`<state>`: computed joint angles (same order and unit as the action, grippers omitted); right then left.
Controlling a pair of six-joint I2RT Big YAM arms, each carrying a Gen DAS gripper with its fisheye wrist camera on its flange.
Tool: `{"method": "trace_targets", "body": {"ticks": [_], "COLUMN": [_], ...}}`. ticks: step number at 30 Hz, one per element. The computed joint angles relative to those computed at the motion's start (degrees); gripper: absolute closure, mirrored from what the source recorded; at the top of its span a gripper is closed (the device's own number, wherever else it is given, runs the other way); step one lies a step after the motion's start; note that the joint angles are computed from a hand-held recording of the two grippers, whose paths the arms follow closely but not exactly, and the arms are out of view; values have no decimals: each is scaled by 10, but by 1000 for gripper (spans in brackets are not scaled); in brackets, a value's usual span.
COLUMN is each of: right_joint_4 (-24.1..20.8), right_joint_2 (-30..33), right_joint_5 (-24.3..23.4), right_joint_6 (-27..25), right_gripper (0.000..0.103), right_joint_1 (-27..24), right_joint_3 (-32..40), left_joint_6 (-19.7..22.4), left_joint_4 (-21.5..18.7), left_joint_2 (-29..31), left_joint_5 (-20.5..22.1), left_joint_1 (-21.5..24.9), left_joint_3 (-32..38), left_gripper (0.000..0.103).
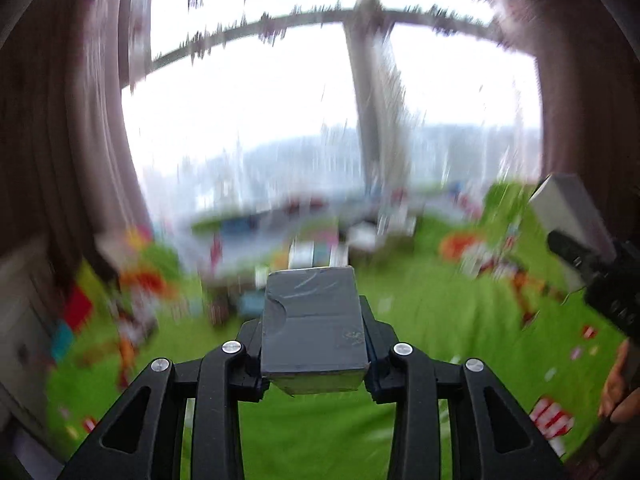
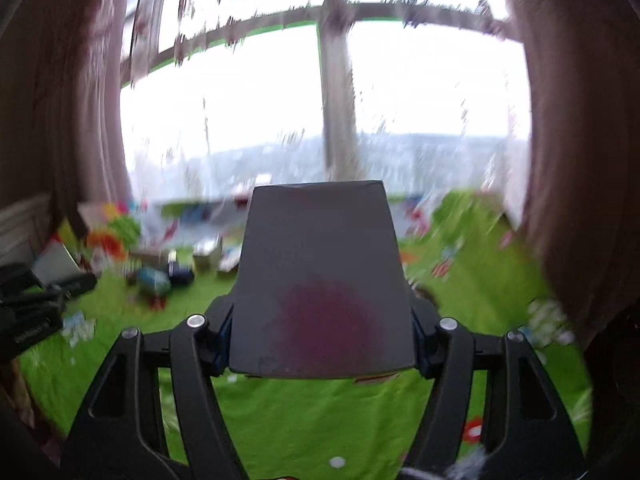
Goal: Organize rigid objects
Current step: 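Lift both held boxes and carry them toward the storage box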
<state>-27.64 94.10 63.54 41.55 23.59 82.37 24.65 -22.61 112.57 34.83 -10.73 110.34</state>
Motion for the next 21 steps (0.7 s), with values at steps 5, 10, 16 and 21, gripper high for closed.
{"method": "trace_targets", "body": {"ticks": [5, 10, 16, 21], "right_joint_4": [141, 316, 368, 348], "right_joint_2": [-30, -33, -22, -19], "right_joint_5": [75, 106, 104, 90], "right_joint_6": [-150, -323, -399, -387], "right_gripper": [33, 33, 33, 33], "right_joint_1": [23, 53, 67, 71], "right_joint_3": [-16, -28, -11, 1], "left_joint_6": [-54, -57, -61, -68], "left_joint_4": [123, 127, 125, 124], "left_joint_2": [-62, -79, -87, -88], "left_joint_5": [41, 57, 65, 62], "left_joint_1": [5, 9, 18, 34], "left_joint_3": [-71, -81, -86, -89], "left_gripper": [67, 67, 67, 67]}}
